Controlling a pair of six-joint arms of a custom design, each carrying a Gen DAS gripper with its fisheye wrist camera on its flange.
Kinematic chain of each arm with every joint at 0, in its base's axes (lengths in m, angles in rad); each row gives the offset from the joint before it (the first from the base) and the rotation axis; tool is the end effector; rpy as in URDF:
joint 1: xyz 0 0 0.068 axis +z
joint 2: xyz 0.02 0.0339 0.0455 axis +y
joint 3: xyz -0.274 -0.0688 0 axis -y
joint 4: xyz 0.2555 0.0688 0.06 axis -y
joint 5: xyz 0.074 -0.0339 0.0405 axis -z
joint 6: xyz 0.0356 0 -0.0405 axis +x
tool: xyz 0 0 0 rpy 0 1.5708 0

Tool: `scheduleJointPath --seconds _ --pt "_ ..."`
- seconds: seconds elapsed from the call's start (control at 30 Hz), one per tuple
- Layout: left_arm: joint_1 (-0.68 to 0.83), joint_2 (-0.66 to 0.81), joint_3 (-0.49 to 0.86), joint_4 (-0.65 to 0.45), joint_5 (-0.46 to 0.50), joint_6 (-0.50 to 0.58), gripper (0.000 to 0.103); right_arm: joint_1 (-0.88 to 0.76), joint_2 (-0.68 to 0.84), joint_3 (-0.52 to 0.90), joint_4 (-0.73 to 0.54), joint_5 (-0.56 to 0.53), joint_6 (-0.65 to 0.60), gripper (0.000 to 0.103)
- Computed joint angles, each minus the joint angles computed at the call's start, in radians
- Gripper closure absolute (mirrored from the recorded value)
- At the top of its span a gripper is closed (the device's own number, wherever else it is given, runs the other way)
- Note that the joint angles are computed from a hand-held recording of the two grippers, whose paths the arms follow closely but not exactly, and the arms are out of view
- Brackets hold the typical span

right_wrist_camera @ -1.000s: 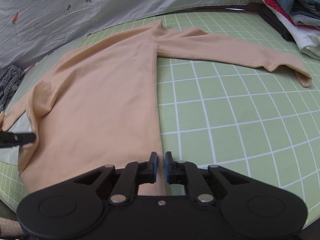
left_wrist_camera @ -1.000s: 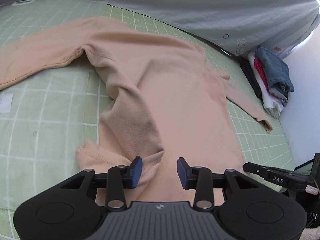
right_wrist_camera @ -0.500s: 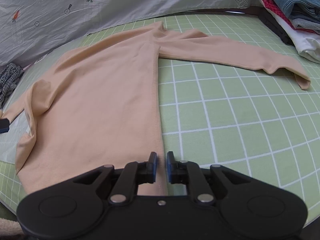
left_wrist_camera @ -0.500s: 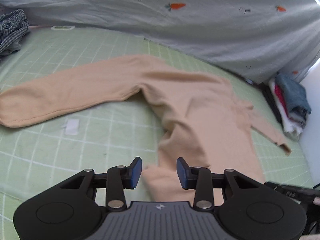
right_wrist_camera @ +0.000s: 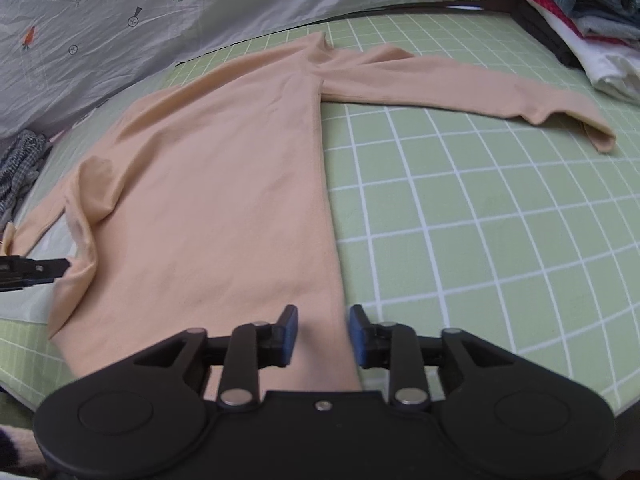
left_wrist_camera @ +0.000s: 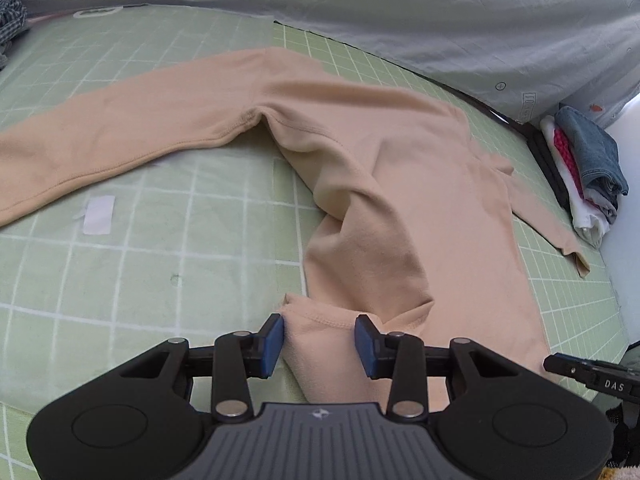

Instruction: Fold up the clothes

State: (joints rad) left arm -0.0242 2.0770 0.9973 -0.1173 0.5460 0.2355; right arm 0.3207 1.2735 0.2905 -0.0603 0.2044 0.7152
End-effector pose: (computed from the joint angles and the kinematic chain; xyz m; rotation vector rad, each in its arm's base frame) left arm 0.3638 -0.0273 0.0589 0.4798 2.5964 -0.6815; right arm 0.1789 0.0518 0.1021 0.5763 2.5187 0.1152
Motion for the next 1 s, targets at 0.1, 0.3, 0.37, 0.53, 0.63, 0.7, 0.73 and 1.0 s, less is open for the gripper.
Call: scheduleJointPath --seconds 0.1,0.3,0.37,0.53,0.63,0.7,0.73,1.0 --pt "0.013 0.005 -0.011 0.027 0.026 -0.055 0.065 0.02 0.001 -0.002 -0.008 -0.002 0.02 0.07" --pt "0.019 -0.02 -0.054 0.038 0.041 -0.054 0.096 0.009 -0.015 -0.021 0.018 -0.053 -0.004 0.097" --pt "0.032 -0.047 -0.089 0.07 0.049 -0.085 0.097 0.003 -0.023 -0.025 0.021 -0.059 -0.02 0.098" --pt "0.079 -0.158 -0.196 0.154 0.038 -0.194 0.098 -0.041 -0.121 -0.034 -0.007 -0.068 -0.089 0.098" --pt "0.123 -0.275 -0.266 0.156 0.037 -0.263 0.098 -0.082 -0.212 -0.026 -0.057 -0.078 -0.138 0.098" --pt "0.162 -0.367 -0.303 0.118 0.038 -0.284 0.098 -0.11 -0.293 -0.011 -0.116 -0.089 -0.161 0.098" --pt "0.187 -0.422 -0.318 0.084 0.043 -0.306 0.098 -0.128 -0.34 0.0 -0.155 -0.101 -0.169 0.098" --pt "0.236 -0.542 -0.431 0.005 -0.073 -0.499 0.098 -0.326 -0.491 -0.02 -0.237 -0.325 -0.139 0.098"
